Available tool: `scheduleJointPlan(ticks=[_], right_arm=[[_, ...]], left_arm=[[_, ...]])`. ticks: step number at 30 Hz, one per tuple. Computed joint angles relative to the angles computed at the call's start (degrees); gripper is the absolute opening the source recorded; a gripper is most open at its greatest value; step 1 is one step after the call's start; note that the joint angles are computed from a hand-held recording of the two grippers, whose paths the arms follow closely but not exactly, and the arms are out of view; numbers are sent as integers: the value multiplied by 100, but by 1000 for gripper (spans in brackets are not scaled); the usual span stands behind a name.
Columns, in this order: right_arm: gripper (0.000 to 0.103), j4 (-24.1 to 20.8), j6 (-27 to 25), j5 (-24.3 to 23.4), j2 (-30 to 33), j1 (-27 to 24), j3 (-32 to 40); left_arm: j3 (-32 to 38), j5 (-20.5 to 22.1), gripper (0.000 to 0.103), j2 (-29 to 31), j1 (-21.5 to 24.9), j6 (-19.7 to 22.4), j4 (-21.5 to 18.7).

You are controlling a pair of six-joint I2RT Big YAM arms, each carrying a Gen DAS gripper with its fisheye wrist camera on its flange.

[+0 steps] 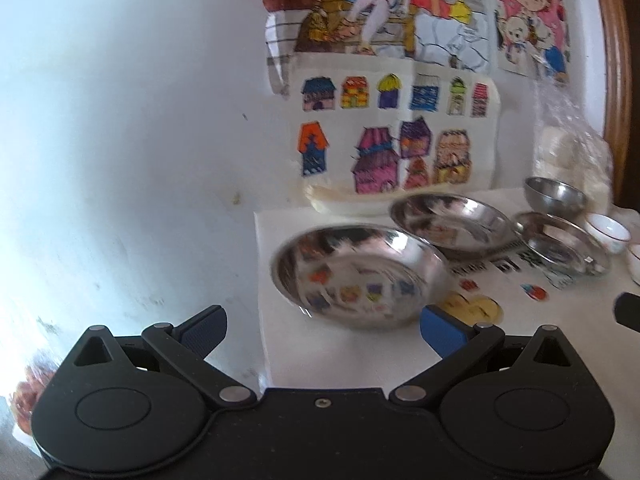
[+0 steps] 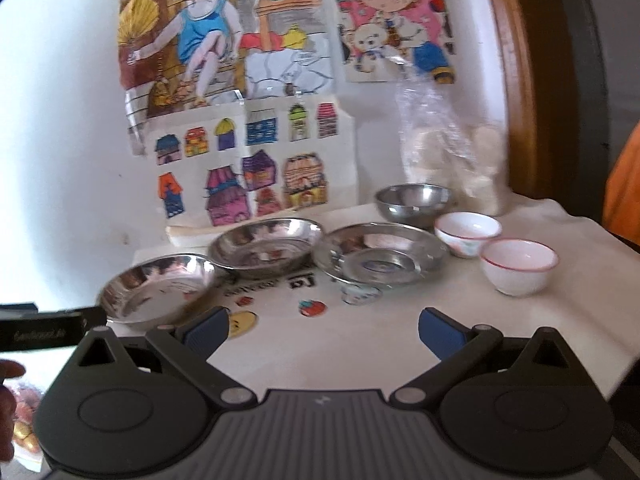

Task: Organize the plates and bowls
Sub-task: 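Move the left tool to the large steel basin rim while the right tool reaches the medium steel plate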

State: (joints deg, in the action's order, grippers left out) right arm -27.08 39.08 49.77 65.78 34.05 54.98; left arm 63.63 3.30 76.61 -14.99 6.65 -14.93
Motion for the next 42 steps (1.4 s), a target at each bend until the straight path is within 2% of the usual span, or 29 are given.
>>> scheduleJointPlan(ticks=[5, 8, 10, 12, 14, 17, 20, 24, 28, 32, 35, 42], right_arm=[[103, 301, -507, -713, 139, -416, 202], [103, 374, -649, -1073, 267, -662, 352], [103, 368, -637, -1358, 381, -834, 480], [103, 385, -599, -1607, 501, -958, 590], [103, 432, -473, -1848, 634, -1067, 696], [103, 480, -277, -2111, 819, -1179, 828], [103, 599, 39, -2231, 988, -1292, 924], [103, 679, 681, -2592, 1195, -1479, 1077], [103, 965, 1027, -2857, 1310, -1624, 1075], [100, 1032, 1260, -2932, 1480, -1725, 1167], [93, 896, 1489, -2949, 1629, -1775, 1314], [79, 1197, 1964, -3080, 1806, -1862, 1311]], left_arm=[[596, 88, 102, 446, 51, 211, -50], [1068, 330, 102, 751, 39, 310, -221], [1514, 571, 102, 1025, 22, 415, -548], [2114, 955, 102, 1387, 23, 578, -1146], [2788, 1222, 102, 1804, 12, 583, -1798], [3503, 1390, 102, 2281, -29, 433, -2240], [4250, 1336, 102, 2783, -105, 452, -2616], [5438, 1267, 102, 3532, -222, 767, -3455], [6492, 1287, 102, 4203, -319, 1043, -4196], [7335, 1366, 102, 4736, -384, 1271, -4747], [8041, 1425, 102, 5161, -425, 1395, -5236], [9071, 1526, 102, 5774, -481, 1439, -5829]])
